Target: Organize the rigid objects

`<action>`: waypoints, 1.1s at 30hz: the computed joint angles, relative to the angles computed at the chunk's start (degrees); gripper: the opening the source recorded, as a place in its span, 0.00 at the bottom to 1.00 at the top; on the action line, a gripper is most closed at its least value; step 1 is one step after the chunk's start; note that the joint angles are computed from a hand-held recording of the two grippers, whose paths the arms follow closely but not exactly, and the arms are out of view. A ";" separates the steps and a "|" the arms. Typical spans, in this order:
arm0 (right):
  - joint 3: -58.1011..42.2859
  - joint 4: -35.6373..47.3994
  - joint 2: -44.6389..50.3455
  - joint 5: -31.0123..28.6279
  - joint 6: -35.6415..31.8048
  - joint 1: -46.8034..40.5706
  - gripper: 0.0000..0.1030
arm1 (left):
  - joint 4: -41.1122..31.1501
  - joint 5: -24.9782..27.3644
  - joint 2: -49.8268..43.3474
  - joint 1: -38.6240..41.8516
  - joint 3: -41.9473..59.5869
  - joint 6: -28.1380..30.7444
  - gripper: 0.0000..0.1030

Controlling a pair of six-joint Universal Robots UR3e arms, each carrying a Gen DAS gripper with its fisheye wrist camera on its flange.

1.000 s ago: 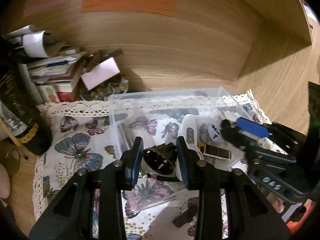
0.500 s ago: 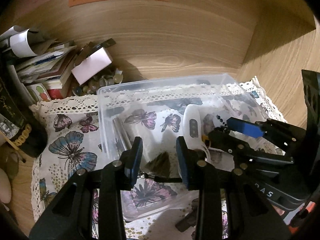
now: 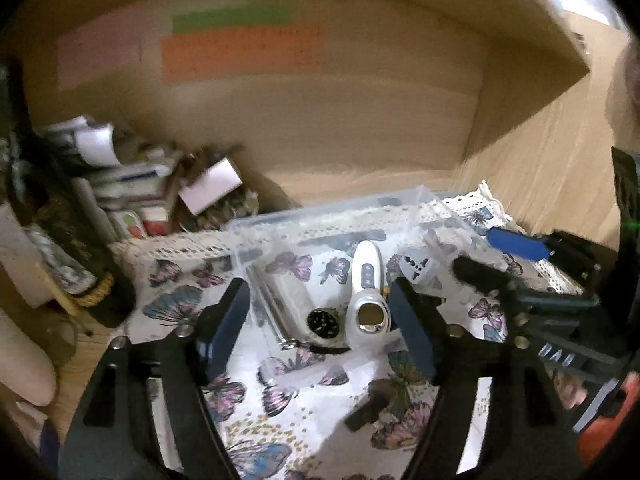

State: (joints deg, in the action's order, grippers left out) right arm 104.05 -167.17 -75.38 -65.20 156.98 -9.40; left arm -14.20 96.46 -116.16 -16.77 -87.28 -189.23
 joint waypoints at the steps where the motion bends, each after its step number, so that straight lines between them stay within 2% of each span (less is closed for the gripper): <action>1: 1.52 -0.43 -1.50 0.76 -0.28 -0.98 0.50 | 0.61 0.87 0.93 -0.36 -1.21 0.35 0.75; 3: 4.14 -0.76 -3.92 2.56 -0.85 -2.98 0.56 | 1.53 1.41 2.85 -0.72 -4.18 0.73 0.75; 10: 10.68 -0.52 -7.96 3.00 -2.19 -6.43 0.57 | -0.06 -3.93 5.62 0.02 -11.64 0.32 0.75; 12: 12.20 -0.36 -8.38 2.21 -3.13 -6.74 0.57 | -0.87 -3.55 4.89 -0.76 -12.49 0.62 0.75; 19: 17.62 1.80 -8.36 -0.20 -6.86 -8.77 0.58 | -5.68 -4.29 -1.60 -2.30 -9.04 1.35 0.75; 23: 16.72 4.39 -6.06 -1.33 -6.74 -7.70 0.58 | -8.39 -5.70 -4.68 -2.81 -5.35 2.47 0.74; 26: 14.97 6.29 -4.35 -0.85 -6.65 -6.33 0.58 | -9.22 -5.43 -6.50 -3.47 -3.04 3.49 0.63; 30: 10.60 7.19 -0.07 -3.05 -4.92 -3.55 0.58 | -9.05 -4.04 -8.63 -4.12 -1.12 3.58 0.50; 33: 7.27 8.75 2.71 -5.20 -3.66 -1.41 0.57 | -5.54 -3.09 -9.77 -4.39 -1.70 4.25 0.49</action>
